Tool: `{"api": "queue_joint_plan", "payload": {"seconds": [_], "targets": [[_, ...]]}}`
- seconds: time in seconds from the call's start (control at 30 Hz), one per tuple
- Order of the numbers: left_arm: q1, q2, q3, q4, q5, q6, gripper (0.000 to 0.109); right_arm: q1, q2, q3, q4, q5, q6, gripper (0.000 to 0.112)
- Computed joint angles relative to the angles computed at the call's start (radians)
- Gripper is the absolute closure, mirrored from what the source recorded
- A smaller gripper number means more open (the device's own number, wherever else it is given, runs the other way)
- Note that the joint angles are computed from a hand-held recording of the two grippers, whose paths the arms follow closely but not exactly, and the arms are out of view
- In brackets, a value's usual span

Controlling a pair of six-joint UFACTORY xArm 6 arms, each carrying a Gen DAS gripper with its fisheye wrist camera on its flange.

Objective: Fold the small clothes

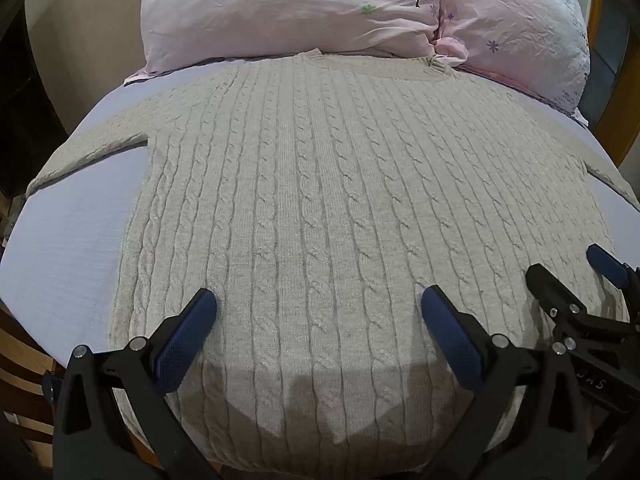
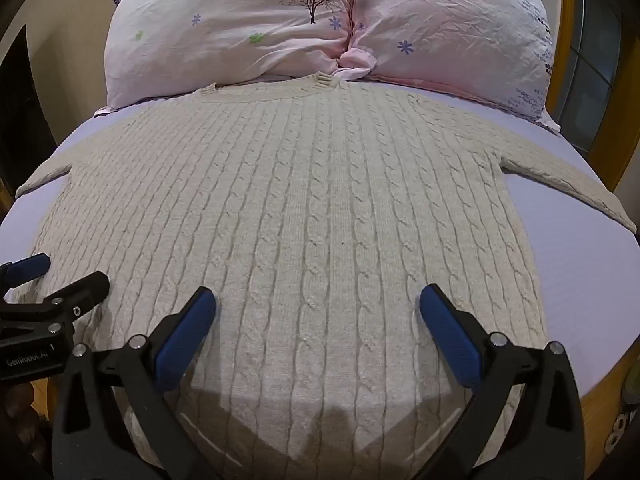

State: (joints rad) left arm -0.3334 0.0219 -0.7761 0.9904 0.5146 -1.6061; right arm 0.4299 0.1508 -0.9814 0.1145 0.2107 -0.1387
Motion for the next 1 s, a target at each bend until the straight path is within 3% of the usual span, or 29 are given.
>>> {"api": "queue_joint_plan", "payload": {"seconds": [1.0], "targets": [[-0.002,0.001,-0.002,0.009,0.005,-0.006,0.007,-0.002,-0.001,-0.001,-0.010,0.003,0.006,0.011]]}}
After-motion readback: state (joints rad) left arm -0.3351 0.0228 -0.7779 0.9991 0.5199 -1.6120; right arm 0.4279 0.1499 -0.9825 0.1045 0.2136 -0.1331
